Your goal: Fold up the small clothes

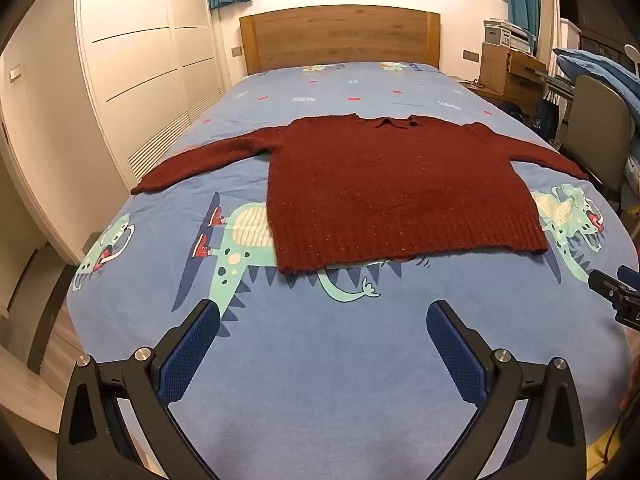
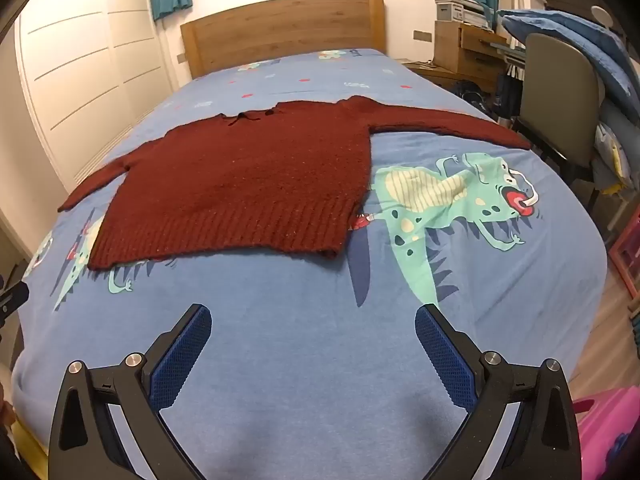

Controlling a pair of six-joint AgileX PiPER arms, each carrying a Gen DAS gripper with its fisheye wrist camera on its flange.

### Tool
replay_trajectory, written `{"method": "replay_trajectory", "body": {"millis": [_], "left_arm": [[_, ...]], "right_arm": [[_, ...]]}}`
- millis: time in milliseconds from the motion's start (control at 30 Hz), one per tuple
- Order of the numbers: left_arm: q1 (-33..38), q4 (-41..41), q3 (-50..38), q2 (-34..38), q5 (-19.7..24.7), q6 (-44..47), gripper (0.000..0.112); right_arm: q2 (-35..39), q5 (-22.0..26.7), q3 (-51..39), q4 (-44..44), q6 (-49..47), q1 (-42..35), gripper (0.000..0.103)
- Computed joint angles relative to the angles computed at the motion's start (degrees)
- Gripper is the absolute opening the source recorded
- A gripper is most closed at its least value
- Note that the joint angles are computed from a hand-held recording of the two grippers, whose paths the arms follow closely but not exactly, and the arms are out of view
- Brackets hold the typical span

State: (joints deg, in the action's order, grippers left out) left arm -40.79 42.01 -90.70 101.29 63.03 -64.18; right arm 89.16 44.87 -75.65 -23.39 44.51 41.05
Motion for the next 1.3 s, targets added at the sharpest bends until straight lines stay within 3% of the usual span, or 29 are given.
{"method": "replay_trajectory", "body": {"millis": [333, 1300], "left_arm": [[0.9, 0.7, 3.6, -1.1, -2.8, -2.0, 0.102], [1.2, 1.9, 5.2, -1.3, -4.1, -3.9, 0.102]], "right_arm": [[-0.3, 1.3, 0.1, -2.1, 0.9, 0.8, 0.102], [-0.9, 2.3, 0.2, -2.7, 1.8, 0.3, 0.102]]}}
